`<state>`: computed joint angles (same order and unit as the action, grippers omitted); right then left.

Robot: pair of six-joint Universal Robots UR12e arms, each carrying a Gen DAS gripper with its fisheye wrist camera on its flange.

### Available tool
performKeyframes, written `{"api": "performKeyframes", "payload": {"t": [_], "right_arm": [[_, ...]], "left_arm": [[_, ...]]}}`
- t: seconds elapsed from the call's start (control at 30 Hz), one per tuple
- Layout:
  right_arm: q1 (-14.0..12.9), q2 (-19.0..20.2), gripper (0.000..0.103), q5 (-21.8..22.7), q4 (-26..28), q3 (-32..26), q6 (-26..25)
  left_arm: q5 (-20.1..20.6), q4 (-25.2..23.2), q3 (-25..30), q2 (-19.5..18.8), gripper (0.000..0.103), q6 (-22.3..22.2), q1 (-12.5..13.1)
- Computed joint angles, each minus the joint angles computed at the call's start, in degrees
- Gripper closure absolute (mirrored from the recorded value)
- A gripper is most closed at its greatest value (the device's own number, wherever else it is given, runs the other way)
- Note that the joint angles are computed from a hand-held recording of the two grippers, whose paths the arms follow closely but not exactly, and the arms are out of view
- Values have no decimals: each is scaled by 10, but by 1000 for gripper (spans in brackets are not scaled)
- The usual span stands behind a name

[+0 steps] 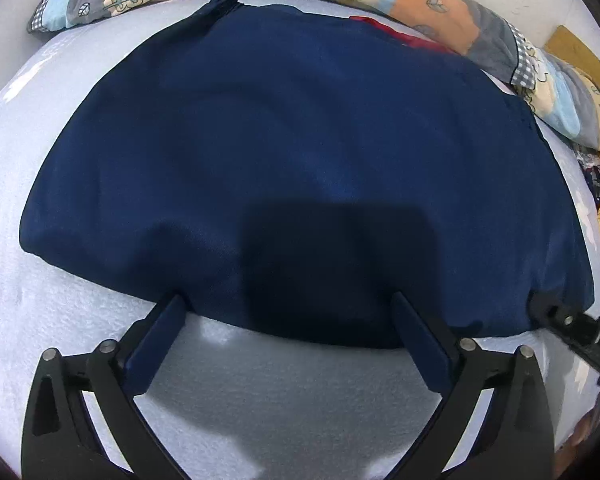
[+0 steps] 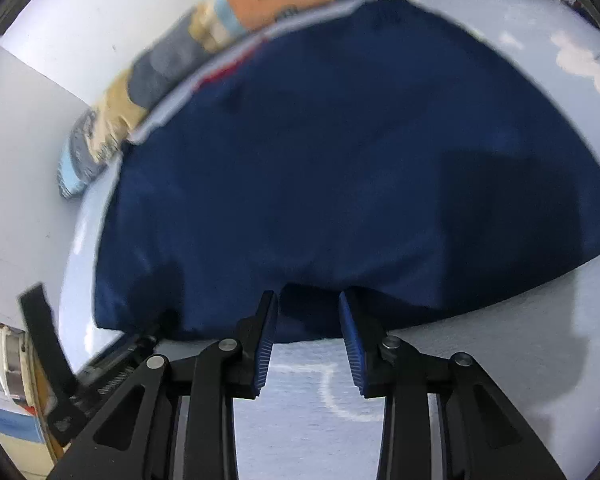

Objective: Fold large clothes

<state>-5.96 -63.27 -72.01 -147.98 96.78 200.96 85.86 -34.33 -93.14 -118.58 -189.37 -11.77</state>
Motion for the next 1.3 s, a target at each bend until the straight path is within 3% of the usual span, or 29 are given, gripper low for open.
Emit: {"api": "performKeyframes", "payload": {"t": [0.13, 0.2, 0.23, 0.3, 0.4, 0.47, 0.53, 0.67, 0.83, 0.97, 1.03, 1.13, 1.17, 1.23, 1.27, 1.3], "right_arm": [[-10, -7, 67, 34, -20, 11, 20], [-17, -12, 67, 55, -54, 22, 40], [-16, -16, 66, 38, -60, 24, 41], [-15, -22, 63, -1, -51, 26, 36], [-27, -21, 62, 22, -20, 28, 49], [-37, -19, 62, 57, -2, 31, 56], [-44, -23, 60, 78, -19, 41, 74], [-51, -38, 59, 66, -39, 53, 86], [-64, -51, 59, 90, -50, 65, 122], [-73, -67, 57, 108, -80, 77, 141], [-67, -68, 47, 87, -98, 76, 131], [-70, -74, 45, 64, -87, 83, 101], [-73, -74, 45, 69, -88, 87, 107], [-81, -76, 45, 75, -94, 97, 111], [-83, -78, 45, 68, -93, 99, 111], [-86, -79, 45, 63, -103, 103, 113]], "left_arm": [[-34, 26, -7, 9, 1, -38, 12], [-27, 38, -10, 13, 1, -45, 14], [-22, 39, -10, 14, 1, -46, 15], [-15, 22, -7, 12, 1, -53, 17], [-25, -36, 4, 3, 1, -58, 23], [-40, -35, 2, 5, 1, -67, 30], [-37, -34, 1, 9, 1, -75, 32], [-58, -22, -9, 20, 1, -89, 41], [-59, -43, -14, 36, 1, -102, 48], [-61, -11, -32, 53, 1, -101, 54], [-79, 30, -54, 59, 1, -94, 62], [-111, 16, -64, 59, 1, -81, 78], [-121, 34, -72, 60, 1, -79, 85], [-98, 60, -81, 62, 1, -77, 87], [-91, 38, -73, 56, 2, -85, 91], [-107, 39, -72, 56, 2, -98, 98]]}}
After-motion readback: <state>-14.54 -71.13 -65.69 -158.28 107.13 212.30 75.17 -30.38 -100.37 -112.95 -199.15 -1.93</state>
